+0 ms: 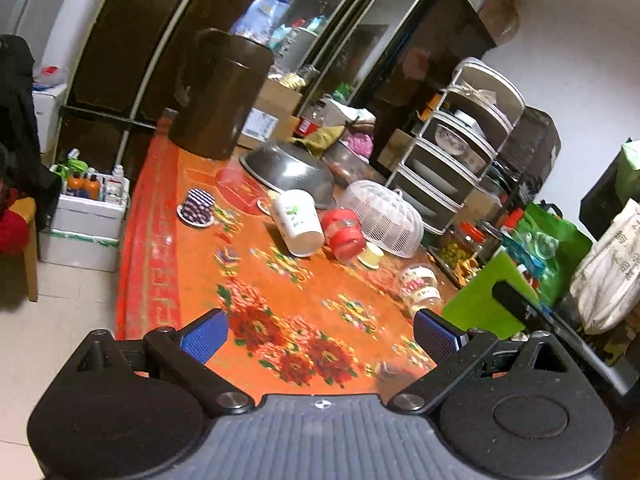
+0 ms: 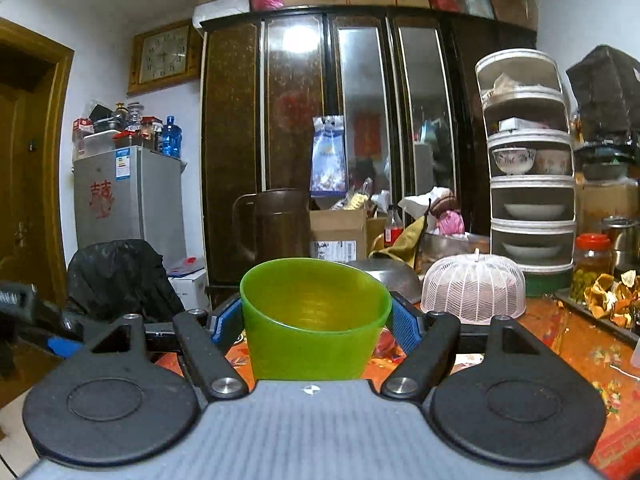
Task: Flip cup upright
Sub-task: 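Rotate the green cup in the right tool so its rim faces up, then lower the green cup upright onto the tablecloth and open the right tool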
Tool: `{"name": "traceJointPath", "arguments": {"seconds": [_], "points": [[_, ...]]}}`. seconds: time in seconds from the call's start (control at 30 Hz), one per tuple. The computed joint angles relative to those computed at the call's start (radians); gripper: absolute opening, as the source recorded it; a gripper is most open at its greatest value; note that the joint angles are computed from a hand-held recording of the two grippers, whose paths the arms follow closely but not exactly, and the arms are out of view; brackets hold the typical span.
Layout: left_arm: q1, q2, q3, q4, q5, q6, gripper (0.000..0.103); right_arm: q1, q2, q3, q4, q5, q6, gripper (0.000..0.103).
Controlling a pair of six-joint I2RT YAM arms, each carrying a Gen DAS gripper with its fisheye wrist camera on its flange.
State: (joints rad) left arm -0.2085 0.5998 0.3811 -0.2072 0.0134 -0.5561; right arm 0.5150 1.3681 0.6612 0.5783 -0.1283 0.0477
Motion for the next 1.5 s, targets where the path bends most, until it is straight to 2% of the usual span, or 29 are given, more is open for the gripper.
{"name": "traceJointPath", "arguments": {"seconds": [0.1,0.4,0.63,0.73,0.93,1.27,1.5], "points": [[0.008,-0.025,-0.014,0.005,-0.005,-0.005,0.1,0.0,0.027,-0.03,0.067,0.004,-0.011,0.075],[-0.016,-0.021,-0.071,0.095,0.006,-0.023,0.1,0.028,0.139,-0.153,0.388,0.067,-0.031,0.075],[0.001,0.003,-0.121,0.175,0.072,-0.043,0.1,0.058,0.21,-0.16,0.425,0.124,-0.016,0.075],[0.019,0.004,-0.138,0.197,0.093,-0.049,0.1,0.078,0.235,-0.153,0.429,0.153,-0.044,0.075],[0.063,0.021,-0.158,0.22,0.136,-0.059,0.1,0.092,0.25,-0.088,0.291,0.159,-0.047,0.075],[0.082,0.072,-0.174,0.265,0.167,-0.067,0.1,0.12,0.243,-0.051,0.208,0.195,-0.069,0.076],[0.1,0.067,-0.18,0.26,0.173,-0.062,0.1,0.112,0.24,-0.007,0.117,0.171,-0.026,0.083]]}}
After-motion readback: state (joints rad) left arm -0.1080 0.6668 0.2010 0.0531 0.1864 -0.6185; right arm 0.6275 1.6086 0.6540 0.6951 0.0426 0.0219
